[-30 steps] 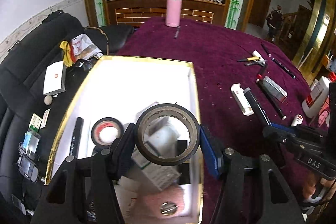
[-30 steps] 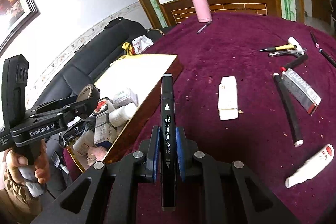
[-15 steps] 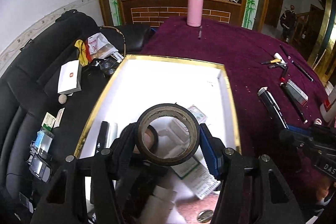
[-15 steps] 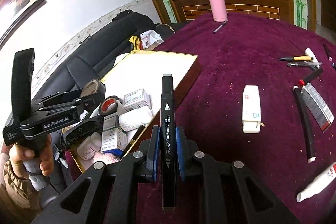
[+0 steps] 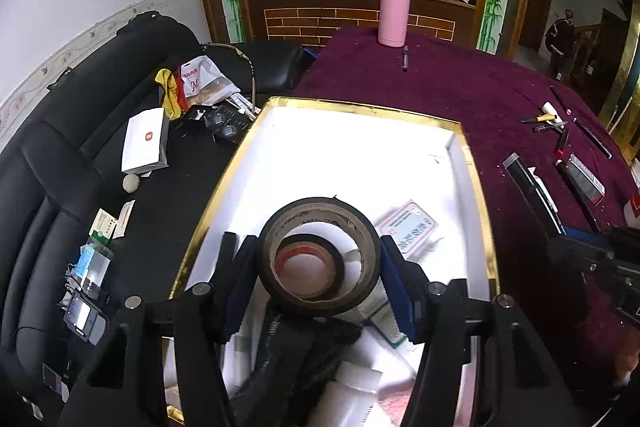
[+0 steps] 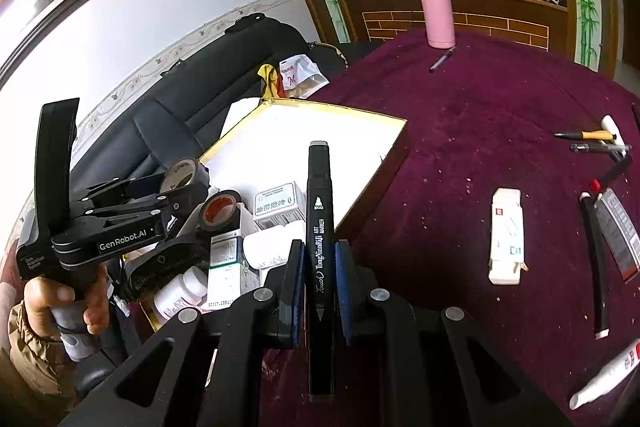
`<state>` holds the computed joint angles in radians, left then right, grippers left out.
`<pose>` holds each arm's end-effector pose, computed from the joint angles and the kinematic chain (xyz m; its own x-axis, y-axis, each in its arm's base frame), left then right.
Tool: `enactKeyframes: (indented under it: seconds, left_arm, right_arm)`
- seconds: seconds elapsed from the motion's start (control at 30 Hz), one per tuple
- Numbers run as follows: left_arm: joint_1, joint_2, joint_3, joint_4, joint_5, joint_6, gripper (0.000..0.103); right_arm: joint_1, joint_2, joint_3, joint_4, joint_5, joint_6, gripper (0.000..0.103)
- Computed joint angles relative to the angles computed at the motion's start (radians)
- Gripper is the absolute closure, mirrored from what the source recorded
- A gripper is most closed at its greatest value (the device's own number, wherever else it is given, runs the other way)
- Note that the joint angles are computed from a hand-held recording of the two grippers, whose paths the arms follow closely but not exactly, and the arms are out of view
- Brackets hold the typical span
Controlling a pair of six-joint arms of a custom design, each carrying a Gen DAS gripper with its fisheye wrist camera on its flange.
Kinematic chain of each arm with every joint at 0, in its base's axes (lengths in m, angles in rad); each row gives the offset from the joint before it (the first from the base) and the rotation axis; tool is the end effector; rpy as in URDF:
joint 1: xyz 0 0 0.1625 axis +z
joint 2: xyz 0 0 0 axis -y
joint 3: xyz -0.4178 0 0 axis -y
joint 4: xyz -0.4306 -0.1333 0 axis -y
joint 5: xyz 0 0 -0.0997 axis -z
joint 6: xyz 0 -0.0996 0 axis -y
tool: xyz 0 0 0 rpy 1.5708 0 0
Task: Organize objects
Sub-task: 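Carry the tape roll and the black marker over the white tray with both grippers, then lower the tape roll into the tray with the left gripper while the right gripper releases the marker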
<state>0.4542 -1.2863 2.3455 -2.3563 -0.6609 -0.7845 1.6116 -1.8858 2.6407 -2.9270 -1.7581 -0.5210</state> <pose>-0.2732 -0.3692 0.1022 -0.6661 0.1582 -0.7289 0.5575 0.7548 -0.3457 0.1278 -0.3168 0.2404 -0.8384 -0.3536 0.4148 -0.5199 0.7470 -0.4142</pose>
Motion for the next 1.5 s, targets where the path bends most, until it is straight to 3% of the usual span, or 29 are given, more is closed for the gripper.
enactKeyframes:
  seconds: [0.5, 0.97, 1.17, 1.5]
  left_arm:
    - [0.103, -0.044, -0.022, 0.001, -0.032, 0.068, 0.044]
    - [0.23, 0.116, -0.18, -0.09, -0.138, 0.276, 0.044]
    - [0.269, 0.164, -0.206, -0.116, -0.152, 0.291, 0.044]
    - [0.288, 0.158, -0.196, -0.09, -0.169, 0.274, 0.044]
  right_arm:
    - [0.086, 0.195, -0.086, -0.049, -0.057, 0.021, 0.087]
    - [0.1, 0.361, -0.195, -0.059, -0.1, 0.064, 0.086]
    - [0.11, 0.444, -0.262, -0.045, -0.127, 0.087, 0.086]
    - [0.105, 0.568, -0.326, -0.092, -0.175, 0.091, 0.086]
